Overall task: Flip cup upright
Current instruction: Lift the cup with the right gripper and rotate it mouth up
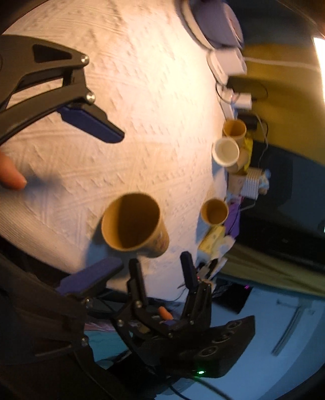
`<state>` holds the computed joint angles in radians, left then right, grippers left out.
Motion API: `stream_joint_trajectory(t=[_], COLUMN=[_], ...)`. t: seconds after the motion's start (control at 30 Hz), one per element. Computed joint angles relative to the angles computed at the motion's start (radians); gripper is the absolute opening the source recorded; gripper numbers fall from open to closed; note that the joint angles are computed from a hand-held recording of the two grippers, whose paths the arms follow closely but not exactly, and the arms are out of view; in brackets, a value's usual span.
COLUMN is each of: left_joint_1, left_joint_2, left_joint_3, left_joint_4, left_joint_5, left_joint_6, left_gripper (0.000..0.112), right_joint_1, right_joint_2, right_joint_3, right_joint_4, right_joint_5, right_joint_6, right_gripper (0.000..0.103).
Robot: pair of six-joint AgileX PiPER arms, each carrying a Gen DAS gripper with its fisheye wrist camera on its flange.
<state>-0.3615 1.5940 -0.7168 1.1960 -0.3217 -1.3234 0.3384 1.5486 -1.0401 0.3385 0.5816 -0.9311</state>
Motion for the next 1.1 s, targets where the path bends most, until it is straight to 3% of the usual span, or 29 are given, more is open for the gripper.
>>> stream_joint_trajectory(t=[0.1,0.27,0.6,0.87,1.1], left_joint_1=[0.025,0.061,0.078,0.117,0.123], left_joint_2=[-0.021,-0.059,-0.076,-0.104,-0.107], left_joint_3=[0.040,0.112,0.178,0.208,0.203], left_joint_4=[-0.077,-0.126,-0.202,-0.201,-0.170], left_joint_5=[0.004,-0.068,-0.134,-0.174,-0.172], left_joint_6=[0.045,0.090,0.146,0.142,0.121], left_gripper=[0.094,0.094,0.094,0.094,0.094], right_joint_1=[0.061,0.144,0.247,0.276,0.286], right_joint_2=[0.035,0.105,0.240,0.327,0.348], right_joint_3=[-0.059,-0.147,-0.288,-0.397,-0.405], right_joint_4=[-0.123,-0.297,-0.515,-0.562,-0.593], right_joint_5=[0.047,0.138,0.296,0.392,0.389], right_joint_6=[0.048,0.098,0.120,0.098,0.086], right_gripper=[0.079,0.079,0.079,0.079,0.073])
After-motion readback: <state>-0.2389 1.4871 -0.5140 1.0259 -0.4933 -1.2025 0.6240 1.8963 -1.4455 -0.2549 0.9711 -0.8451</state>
